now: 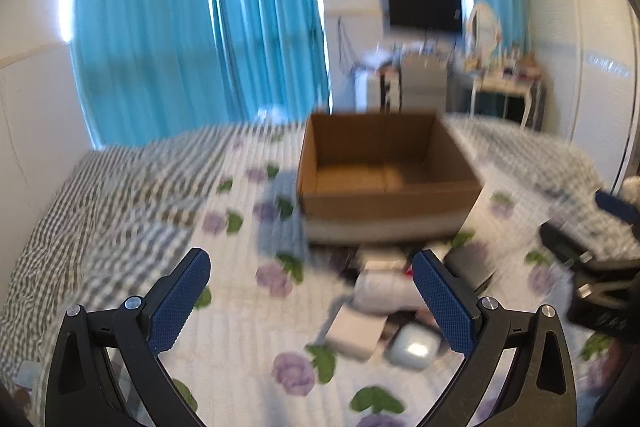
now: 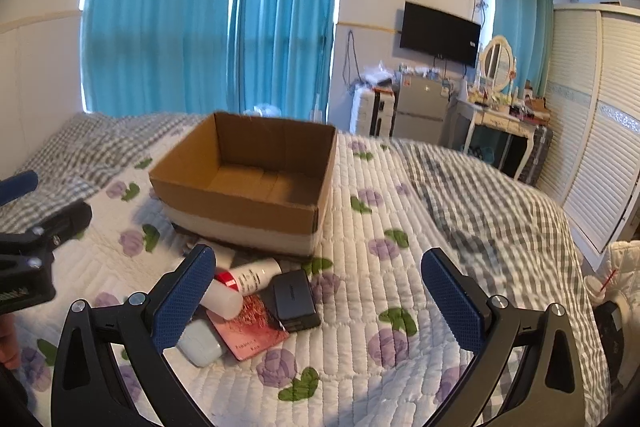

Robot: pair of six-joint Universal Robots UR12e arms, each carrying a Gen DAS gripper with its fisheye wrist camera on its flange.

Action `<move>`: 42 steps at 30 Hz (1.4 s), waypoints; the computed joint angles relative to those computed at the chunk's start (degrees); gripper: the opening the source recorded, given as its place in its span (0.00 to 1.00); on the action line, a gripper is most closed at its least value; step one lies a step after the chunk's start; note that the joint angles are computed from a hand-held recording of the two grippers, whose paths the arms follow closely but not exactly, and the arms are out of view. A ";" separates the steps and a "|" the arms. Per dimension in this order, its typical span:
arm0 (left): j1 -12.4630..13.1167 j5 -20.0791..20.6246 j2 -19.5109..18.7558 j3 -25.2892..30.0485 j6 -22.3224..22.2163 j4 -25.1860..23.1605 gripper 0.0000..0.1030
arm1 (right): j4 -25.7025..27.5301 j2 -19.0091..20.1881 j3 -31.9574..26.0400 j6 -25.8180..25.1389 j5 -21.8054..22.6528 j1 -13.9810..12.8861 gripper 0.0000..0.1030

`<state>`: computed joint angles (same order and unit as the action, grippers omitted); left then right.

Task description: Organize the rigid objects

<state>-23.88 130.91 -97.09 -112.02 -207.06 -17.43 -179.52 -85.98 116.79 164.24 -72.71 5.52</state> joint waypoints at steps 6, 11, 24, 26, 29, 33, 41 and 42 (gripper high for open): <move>2.19 -6.71 -1.13 0.21 -4.12 -9.68 1.00 | 9.99 1.73 -2.29 -0.06 -3.92 1.09 1.00; 2.96 -10.51 -3.01 2.52 -3.23 -18.57 1.00 | 14.33 3.00 -3.44 -0.95 -3.52 1.55 1.00; 4.90 -21.92 -5.43 4.04 2.09 -20.83 0.54 | 21.15 5.39 -5.90 -0.38 -2.45 1.58 1.00; 4.41 -21.32 -4.99 3.47 2.06 -19.86 0.53 | 21.05 5.41 -5.84 -0.65 -2.85 1.75 1.00; 3.64 -20.36 -3.67 2.25 0.84 -18.42 0.51 | 20.63 5.19 -5.56 -1.68 -3.78 2.23 1.00; 2.32 -16.44 -1.15 0.08 -3.25 -16.75 0.49 | 20.06 4.39 -4.79 -3.23 -5.21 3.08 1.00; 3.46 -18.91 0.84 -1.99 -6.06 -14.85 0.49 | 23.21 4.39 -4.16 -13.11 -8.85 5.98 0.75; 4.11 -19.54 0.63 -2.07 -5.45 -13.99 0.49 | 24.01 4.50 -4.21 -13.90 -9.25 6.11 0.73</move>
<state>-19.77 111.37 -96.47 -114.10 -212.51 -31.42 -155.50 -81.48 112.58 150.35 -81.97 11.63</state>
